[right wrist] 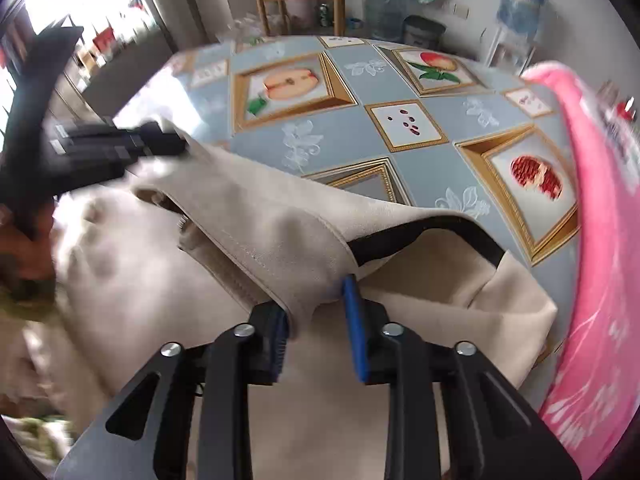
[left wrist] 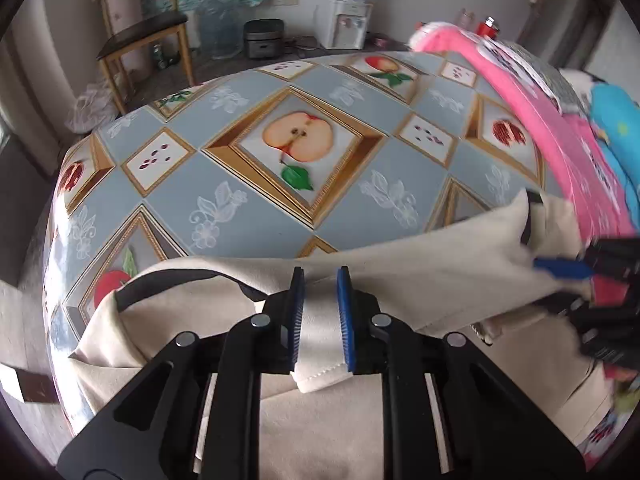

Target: Fold large clothes

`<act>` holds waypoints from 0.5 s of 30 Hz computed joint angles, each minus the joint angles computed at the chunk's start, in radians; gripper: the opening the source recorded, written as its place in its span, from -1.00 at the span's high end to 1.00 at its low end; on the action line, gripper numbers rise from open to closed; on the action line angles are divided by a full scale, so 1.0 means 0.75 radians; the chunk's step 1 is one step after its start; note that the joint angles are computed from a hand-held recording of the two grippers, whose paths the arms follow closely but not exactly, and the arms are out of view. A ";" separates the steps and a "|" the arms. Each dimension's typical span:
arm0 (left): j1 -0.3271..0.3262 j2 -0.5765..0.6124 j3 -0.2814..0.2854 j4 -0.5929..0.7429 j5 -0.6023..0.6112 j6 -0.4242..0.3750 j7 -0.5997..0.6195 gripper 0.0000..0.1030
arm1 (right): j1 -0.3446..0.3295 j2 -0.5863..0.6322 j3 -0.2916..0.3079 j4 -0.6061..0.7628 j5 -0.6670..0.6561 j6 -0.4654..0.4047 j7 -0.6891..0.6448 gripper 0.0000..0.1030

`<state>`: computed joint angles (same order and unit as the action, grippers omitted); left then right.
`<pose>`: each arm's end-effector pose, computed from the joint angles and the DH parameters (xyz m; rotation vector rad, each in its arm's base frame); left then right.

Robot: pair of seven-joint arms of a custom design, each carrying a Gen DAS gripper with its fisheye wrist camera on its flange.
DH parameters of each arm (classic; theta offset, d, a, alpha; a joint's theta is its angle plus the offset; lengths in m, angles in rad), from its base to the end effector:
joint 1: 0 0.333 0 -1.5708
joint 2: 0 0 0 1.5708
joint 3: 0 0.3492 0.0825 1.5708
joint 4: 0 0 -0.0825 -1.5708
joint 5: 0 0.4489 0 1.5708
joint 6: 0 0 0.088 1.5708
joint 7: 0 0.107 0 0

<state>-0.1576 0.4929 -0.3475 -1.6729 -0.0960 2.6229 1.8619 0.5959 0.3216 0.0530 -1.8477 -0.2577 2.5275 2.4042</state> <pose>0.7021 -0.3424 0.3798 -1.2998 2.6069 -0.7590 0.5783 0.4384 0.3842 -1.9600 1.9722 -0.2592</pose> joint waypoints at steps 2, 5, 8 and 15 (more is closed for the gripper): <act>0.036 -0.030 -0.034 -0.055 -0.024 0.018 0.082 0.72 | -0.058 -0.078 0.049 -0.086 0.148 0.114 -0.082 0.44; 0.048 -0.055 -0.040 -0.098 -0.035 0.024 0.155 0.75 | -0.103 -0.161 0.089 -0.167 0.298 0.322 -0.198 0.43; 0.036 -0.067 -0.028 -0.127 -0.017 0.050 0.195 0.76 | -0.122 -0.131 0.108 -0.129 0.432 0.460 -0.272 0.43; 0.048 -0.085 -0.030 -0.156 -0.052 0.039 0.222 0.76 | -0.088 0.189 0.067 0.232 0.499 0.288 -0.213 0.43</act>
<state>-0.1214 0.4292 -0.3702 -1.7900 -0.1353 2.6521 2.0285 0.5298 0.4636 0.1029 -1.6733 0.1165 2.7436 2.2445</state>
